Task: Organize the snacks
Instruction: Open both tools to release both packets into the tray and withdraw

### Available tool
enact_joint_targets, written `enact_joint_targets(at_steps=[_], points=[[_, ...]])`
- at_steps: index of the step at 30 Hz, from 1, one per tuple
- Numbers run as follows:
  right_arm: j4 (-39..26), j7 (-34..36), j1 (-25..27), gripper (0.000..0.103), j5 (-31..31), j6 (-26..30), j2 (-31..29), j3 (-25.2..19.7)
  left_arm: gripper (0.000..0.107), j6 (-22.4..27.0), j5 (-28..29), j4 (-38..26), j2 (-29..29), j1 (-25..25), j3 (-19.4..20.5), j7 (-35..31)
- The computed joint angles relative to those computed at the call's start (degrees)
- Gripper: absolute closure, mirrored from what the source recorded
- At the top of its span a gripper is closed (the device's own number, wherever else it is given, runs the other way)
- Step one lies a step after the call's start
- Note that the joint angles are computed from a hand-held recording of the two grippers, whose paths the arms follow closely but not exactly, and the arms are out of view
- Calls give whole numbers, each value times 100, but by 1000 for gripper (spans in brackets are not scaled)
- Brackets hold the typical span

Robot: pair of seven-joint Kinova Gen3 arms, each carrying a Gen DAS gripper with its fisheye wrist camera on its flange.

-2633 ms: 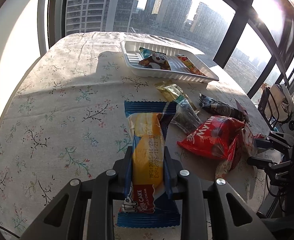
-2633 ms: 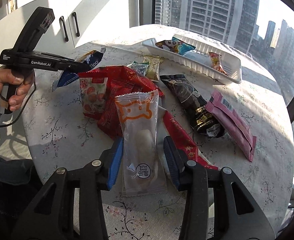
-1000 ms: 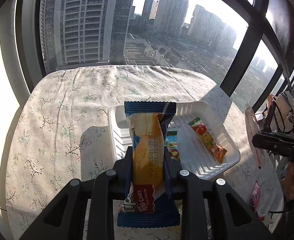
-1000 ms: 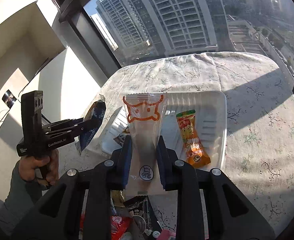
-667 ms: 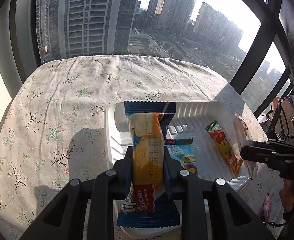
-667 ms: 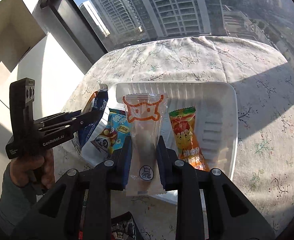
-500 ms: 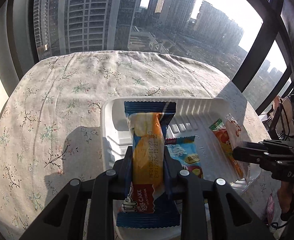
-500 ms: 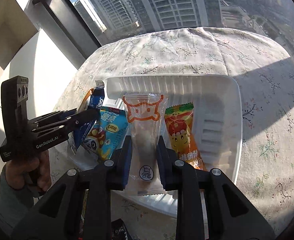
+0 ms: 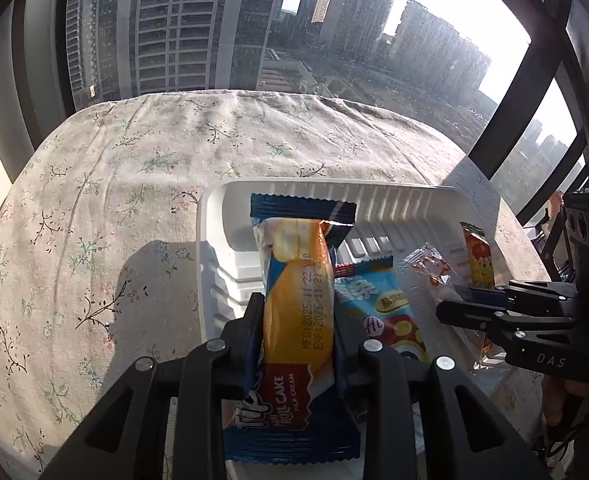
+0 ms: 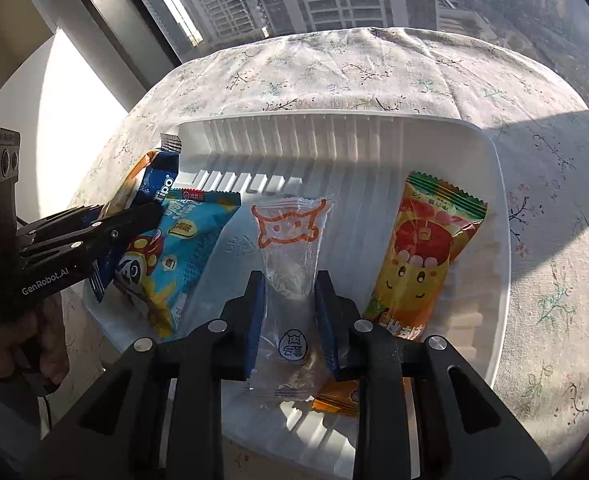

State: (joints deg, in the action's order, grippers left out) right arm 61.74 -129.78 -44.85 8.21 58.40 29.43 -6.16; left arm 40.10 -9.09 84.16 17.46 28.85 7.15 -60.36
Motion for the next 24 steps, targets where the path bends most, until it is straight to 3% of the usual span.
enact_joint_targets(at_steps=[2,3,6,10,13,18,24], points=[[-43,0,-12,77,11,50,15,10,70,-7,22,12,-17,-11,3,1],[-61,-5,-15,75,10,81,15,13,61,-24,83,35,-38,-47,29,-36],[-46,-31,-4,49,-16,94,-32,8,48,-98,3,132,-155,29,-6,51],[66,-6,-36,47,60,7,-201,-2,42,-140,-365,286,-410,215,-47,348],[203,-72,-121,47,236,-95,-453,14,30,-147,-751,466,-715,367,-26,678],[923,-228,-167,27,532,-725,-1293,-116,8,-149,-1477,961,-1407,533,290,1371],[2102,-1001,-440,19,1521,-1318,-2488,-536,5,-255,-1697,1717,-2246,431,918,1887]])
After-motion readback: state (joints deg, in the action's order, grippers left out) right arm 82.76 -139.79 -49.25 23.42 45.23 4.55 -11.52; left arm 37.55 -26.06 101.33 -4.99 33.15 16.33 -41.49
